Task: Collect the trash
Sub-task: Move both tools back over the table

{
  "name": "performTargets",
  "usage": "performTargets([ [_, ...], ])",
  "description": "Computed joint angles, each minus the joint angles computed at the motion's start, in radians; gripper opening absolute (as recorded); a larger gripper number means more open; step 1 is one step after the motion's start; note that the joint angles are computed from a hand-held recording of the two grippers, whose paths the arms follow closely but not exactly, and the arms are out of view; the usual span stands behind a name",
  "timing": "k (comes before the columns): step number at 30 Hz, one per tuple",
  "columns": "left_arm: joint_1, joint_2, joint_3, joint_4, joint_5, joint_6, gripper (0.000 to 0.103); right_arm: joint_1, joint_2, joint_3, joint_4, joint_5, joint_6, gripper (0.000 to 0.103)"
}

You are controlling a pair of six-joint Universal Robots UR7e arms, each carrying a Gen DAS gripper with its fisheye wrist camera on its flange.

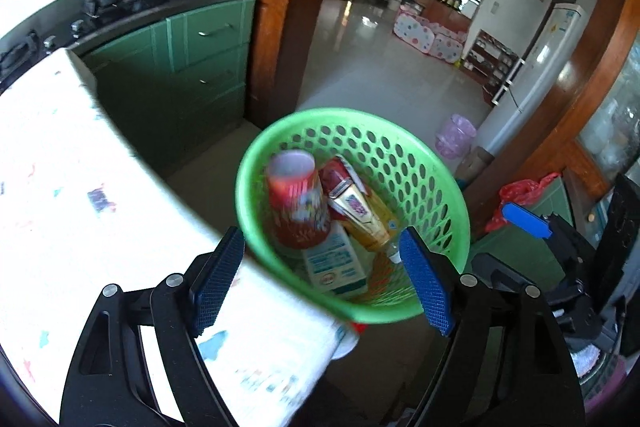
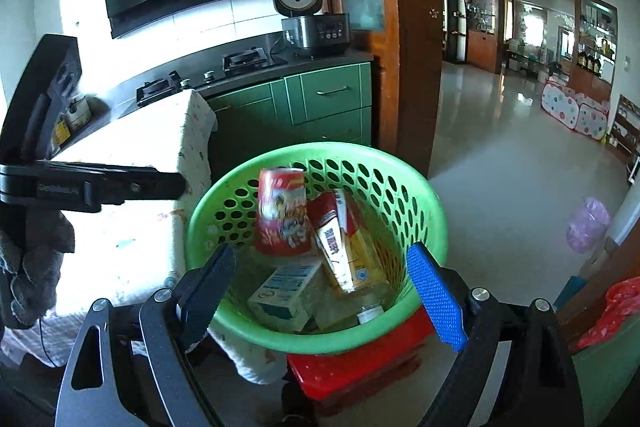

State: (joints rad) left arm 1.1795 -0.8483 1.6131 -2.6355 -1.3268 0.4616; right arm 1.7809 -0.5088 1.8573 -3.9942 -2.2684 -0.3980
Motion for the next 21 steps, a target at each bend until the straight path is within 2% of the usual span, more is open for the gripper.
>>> performTargets([
  [10, 0.04, -0.169, 0.103, -0.087, 0.066, -0.002, 0.079, 0.054, 0.033, -0.046, 0.064, 0.023, 0.009, 0.085],
  [14, 0.071, -0.227, 0.12, -0.118, 0.108, 0.001, 0.079, 0.079, 0.05, -0.088, 0.137, 0.051, 0.026, 0.085],
  [21, 0.142, -0.281, 0.085, -0.142, 0.181, -0.021, 0.079, 0.123, 0.116, -0.227, 0.318, 0.107, 0.022, 0.085],
])
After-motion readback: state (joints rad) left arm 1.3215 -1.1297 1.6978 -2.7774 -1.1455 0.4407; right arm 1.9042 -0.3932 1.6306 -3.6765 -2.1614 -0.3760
